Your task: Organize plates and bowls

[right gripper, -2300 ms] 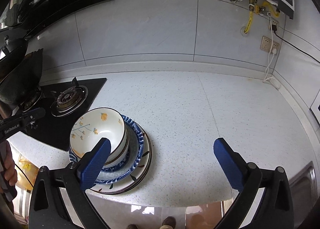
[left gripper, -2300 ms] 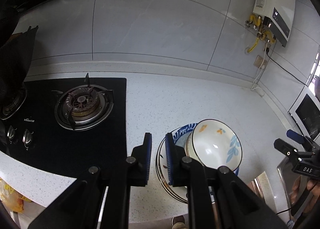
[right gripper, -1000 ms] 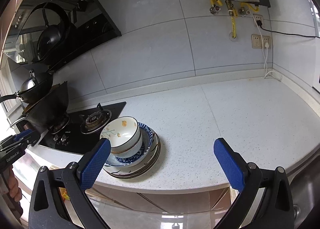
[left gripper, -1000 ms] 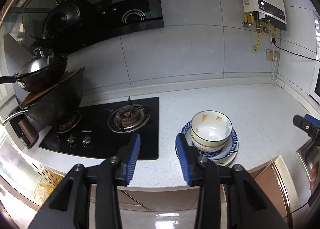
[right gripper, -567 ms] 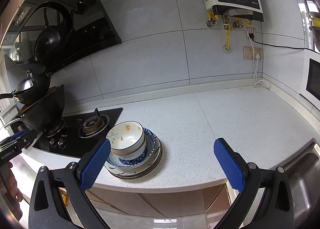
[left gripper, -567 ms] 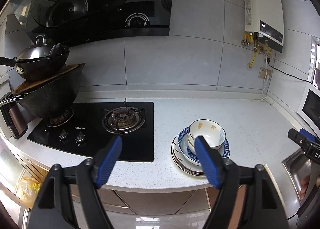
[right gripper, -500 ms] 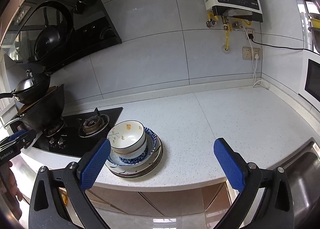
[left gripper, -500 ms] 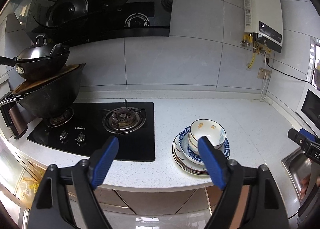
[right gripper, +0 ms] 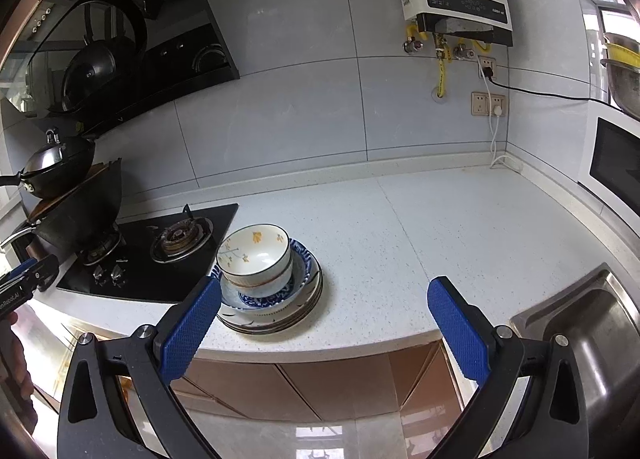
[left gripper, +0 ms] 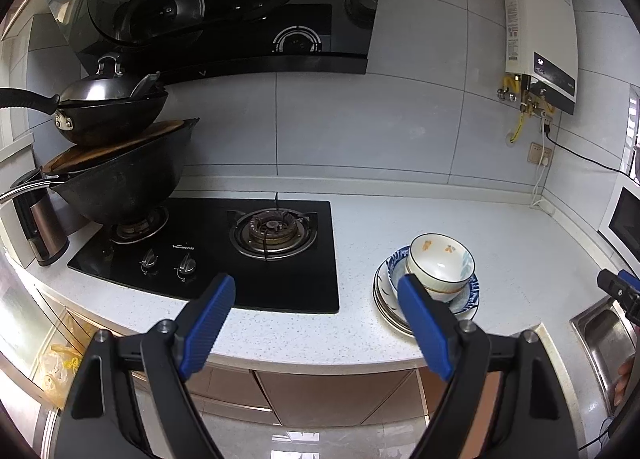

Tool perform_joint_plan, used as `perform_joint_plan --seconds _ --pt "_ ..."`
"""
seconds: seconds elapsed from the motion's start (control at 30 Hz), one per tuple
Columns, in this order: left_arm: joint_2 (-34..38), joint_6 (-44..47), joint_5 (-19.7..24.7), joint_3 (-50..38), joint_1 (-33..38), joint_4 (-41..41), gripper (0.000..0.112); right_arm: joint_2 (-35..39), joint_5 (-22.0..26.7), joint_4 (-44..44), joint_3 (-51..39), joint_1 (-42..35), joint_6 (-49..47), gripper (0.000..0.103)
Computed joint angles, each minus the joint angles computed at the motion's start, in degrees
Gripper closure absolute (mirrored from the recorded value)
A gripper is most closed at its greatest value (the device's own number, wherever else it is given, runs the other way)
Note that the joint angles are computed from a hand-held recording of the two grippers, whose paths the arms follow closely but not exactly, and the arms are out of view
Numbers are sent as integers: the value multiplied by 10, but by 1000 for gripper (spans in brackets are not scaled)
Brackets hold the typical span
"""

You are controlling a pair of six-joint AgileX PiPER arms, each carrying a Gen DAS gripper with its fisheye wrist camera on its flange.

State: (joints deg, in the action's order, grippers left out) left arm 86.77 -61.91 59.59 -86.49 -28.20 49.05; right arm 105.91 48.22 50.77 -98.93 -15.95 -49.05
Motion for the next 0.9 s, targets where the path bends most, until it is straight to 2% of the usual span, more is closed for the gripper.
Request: perform_joint_plan --seconds 0.27,0.53,0.73,0.9 --pt "-7 18 -23 17 7 -14 29 -10 -11 -62 18 8 37 2" --pt "-16 45 -53 38 31 -35 29 -34 -43 -82 60 20 57 2" --pt "-35 56 -70 63 46 -32 29 -37 -50 -99 64 36 74 2" --pt "-41 44 -55 73 40 -15 29 -35 -51 -105 62 48 70 2"
